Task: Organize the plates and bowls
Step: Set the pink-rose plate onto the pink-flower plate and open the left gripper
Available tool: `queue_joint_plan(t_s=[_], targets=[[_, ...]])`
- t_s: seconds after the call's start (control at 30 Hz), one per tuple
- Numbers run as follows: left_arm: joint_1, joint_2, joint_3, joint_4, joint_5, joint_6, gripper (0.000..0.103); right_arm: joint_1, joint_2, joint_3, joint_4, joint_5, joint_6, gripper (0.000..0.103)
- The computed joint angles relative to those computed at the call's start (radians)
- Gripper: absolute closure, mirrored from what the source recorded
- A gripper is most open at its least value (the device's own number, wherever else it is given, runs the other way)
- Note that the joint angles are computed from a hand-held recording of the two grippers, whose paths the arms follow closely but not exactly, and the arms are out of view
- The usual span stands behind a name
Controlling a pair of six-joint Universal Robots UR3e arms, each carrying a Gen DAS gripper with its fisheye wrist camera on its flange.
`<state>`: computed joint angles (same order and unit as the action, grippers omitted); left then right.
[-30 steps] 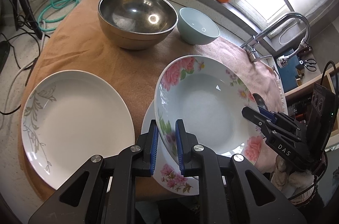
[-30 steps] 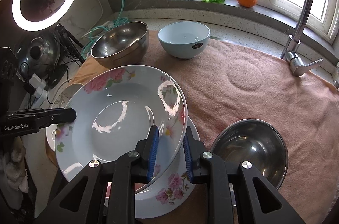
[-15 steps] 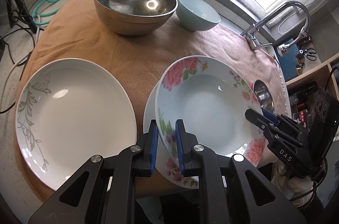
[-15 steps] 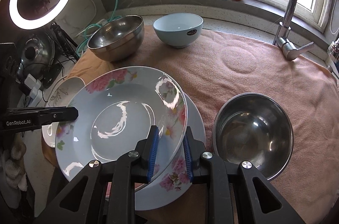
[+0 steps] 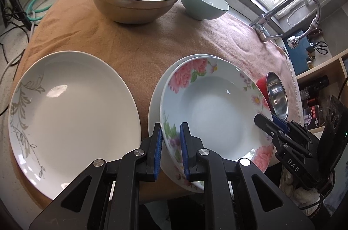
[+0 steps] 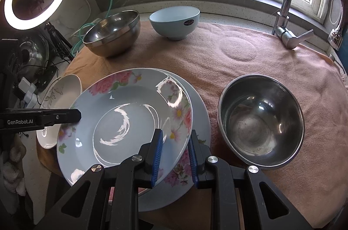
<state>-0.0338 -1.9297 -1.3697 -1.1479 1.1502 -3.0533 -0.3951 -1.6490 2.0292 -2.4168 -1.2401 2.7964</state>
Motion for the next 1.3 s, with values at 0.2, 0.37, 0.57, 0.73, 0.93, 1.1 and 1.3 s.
queue_joint_plan(t_s=[0.2, 0.37, 0.57, 0.73, 0.93, 1.1, 1.3], targets=[[-0.006, -0.013, 0.004, 0.005, 0.006, -0.001, 0.089, 0.007, 0.006, 0.016, -0.028, -0.016, 0.012, 0.082], [-0.013, -0.02, 0.002, 0.012, 0.015, -0.006, 0.089, 0.01, 0.009, 0.03, -0.045, -0.025, 0.022, 0.082], [-0.021, -0.021, 0.0, 0.024, 0.02, -0.007, 0.089, 0.011, 0.021, 0.039, -0.067, -0.033, 0.04, 0.082], [-0.033, -0.026, 0.004, 0.04, 0.041, -0.004, 0.089, 0.014, 0.025, 0.045, -0.075, -0.039, 0.052, 0.081], [-0.053, -0.036, 0.024, 0.044, 0.076, 0.008, 0.089, 0.037, 0.033, 0.026, -0.054, -0.066, 0.05, 0.072], [-0.061, -0.035, 0.022, 0.054, 0.096, 0.016, 0.089, 0.009, 0.024, 0.019, -0.009, -0.03, 0.048, 0.071], [-0.063, -0.04, 0.03, 0.048, 0.1, 0.022, 0.089, 0.008, 0.021, 0.013, 0.009, -0.028, 0.051, 0.071]])
